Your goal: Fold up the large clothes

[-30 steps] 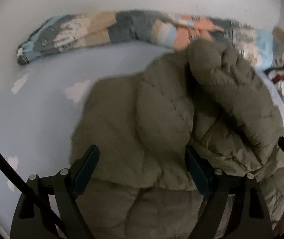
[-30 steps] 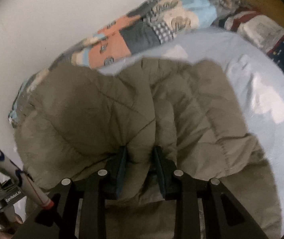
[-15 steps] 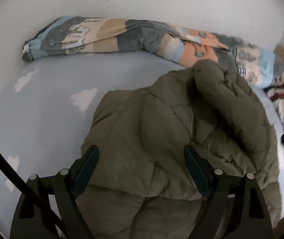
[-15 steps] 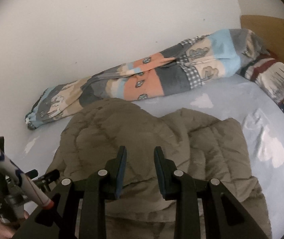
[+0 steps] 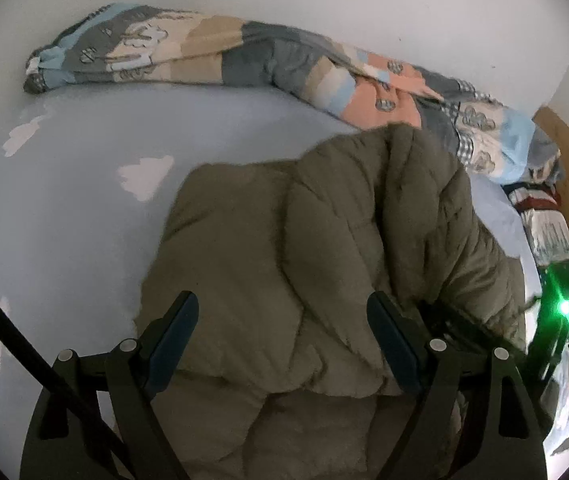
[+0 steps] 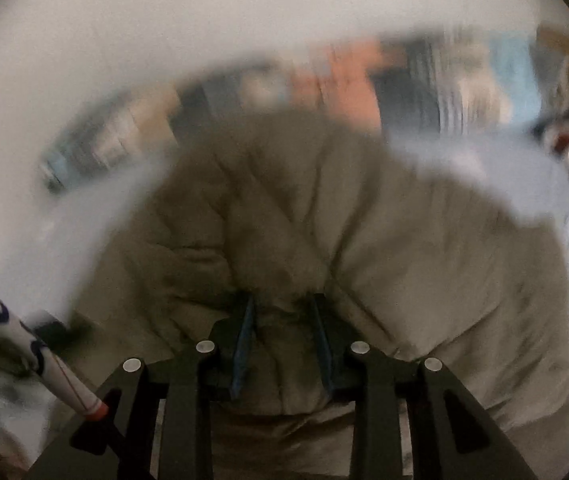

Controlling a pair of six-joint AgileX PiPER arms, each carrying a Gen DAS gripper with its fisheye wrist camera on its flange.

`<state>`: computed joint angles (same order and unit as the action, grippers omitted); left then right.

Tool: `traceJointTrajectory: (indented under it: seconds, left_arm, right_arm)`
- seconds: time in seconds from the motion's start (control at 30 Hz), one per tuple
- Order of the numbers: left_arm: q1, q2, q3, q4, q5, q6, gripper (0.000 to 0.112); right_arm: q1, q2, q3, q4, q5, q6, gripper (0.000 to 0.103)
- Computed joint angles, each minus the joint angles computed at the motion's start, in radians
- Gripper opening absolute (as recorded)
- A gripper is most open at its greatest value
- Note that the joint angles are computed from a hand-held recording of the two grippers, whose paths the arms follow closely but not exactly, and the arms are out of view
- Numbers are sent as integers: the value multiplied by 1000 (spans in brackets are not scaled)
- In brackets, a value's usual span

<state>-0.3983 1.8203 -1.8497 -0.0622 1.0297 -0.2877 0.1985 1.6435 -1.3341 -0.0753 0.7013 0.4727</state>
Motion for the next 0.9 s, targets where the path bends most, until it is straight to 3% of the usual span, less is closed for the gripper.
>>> traceJointTrajectory:
  seconds: [0.07,0.23,0.43,0.6,0.7,0.9]
  left_arm:
    - [1,-6,5,17,-7,-17,86]
    - [14,-10,10,3,-10,-18,86]
    - [-25,-25,48,53,-58,-30,86]
    - [-95,28,19,151,-41,-42,86]
    - [-141,107,-42,250,55,-58,86]
    - [-142,102,-55,240,96,-45,86]
  right_arm:
    - [-24,-27,45,51,-50,-42,31]
    - [-111,-169,103,272,-58,-229,32]
    - [-202,-340,163,104,-28,-108,33]
    - [-270,-302,205,184,-23,-169,33]
    - [-263,-230,180,180,18,-163,34]
    - [-234,-229,196,105,31,-114,35]
